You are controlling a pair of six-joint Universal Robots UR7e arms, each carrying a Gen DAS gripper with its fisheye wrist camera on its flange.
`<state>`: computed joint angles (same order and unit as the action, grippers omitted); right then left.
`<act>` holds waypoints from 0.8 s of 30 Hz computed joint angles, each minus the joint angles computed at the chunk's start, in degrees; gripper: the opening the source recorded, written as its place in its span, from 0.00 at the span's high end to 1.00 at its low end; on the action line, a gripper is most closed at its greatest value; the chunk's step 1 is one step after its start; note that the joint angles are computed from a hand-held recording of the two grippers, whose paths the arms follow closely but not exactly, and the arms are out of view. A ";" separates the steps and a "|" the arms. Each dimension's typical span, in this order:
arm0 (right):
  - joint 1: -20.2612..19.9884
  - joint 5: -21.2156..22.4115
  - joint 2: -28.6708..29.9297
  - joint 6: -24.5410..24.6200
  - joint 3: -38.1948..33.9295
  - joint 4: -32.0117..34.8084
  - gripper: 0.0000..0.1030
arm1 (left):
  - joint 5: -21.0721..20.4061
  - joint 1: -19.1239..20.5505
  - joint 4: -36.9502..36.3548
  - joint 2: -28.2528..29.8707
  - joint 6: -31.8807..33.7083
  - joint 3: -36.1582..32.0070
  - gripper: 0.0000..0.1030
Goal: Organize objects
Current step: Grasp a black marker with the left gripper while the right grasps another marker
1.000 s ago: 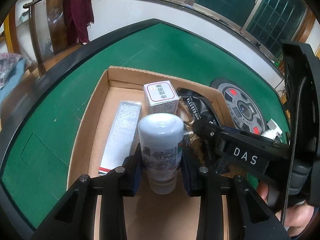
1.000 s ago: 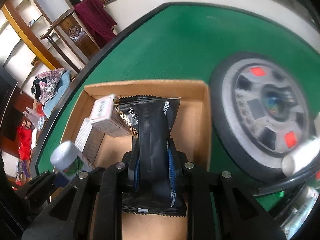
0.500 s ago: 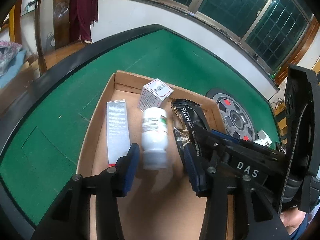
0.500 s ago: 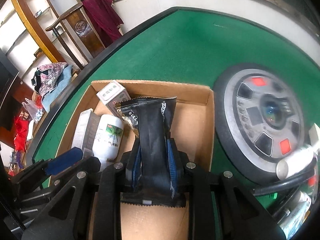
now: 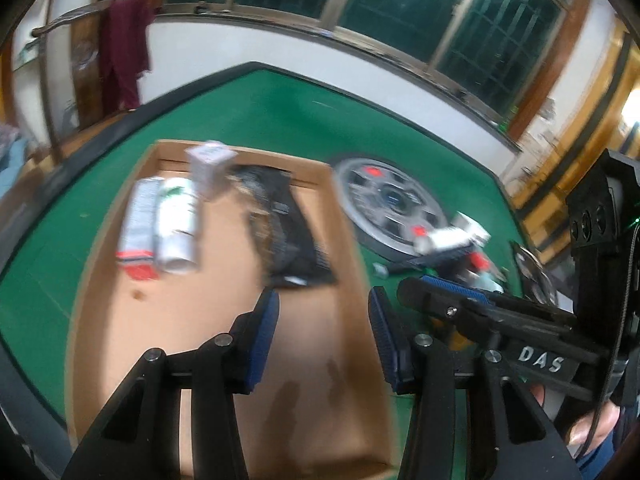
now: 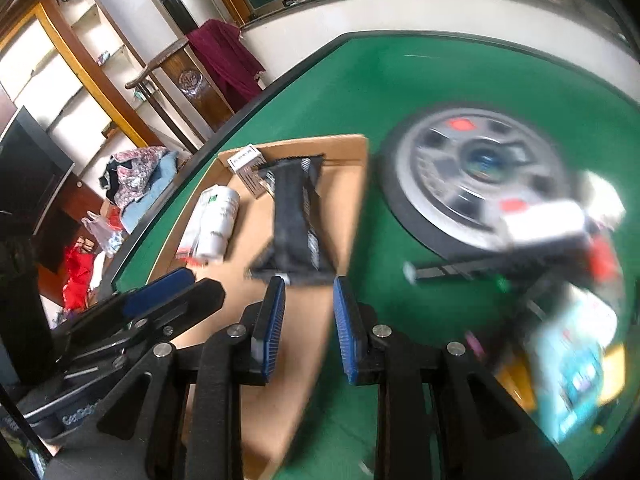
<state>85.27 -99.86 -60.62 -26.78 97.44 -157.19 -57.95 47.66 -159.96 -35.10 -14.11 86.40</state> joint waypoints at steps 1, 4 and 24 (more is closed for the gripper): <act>-0.82 0.92 -1.73 -0.18 1.23 -0.05 0.78 | -0.22 -0.59 0.17 0.36 0.06 -0.08 0.60; -2.94 2.62 -6.68 -0.96 4.79 -1.99 0.79 | -1.00 -2.19 1.85 1.89 0.97 -1.00 0.60; -15.87 1.07 -13.16 6.54 2.42 -3.96 0.78 | 1.15 -4.17 16.81 13.37 2.06 -13.67 0.68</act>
<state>69.40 -98.80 -73.77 -20.24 99.86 -161.15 -56.80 43.49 -143.16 -21.73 -12.05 72.73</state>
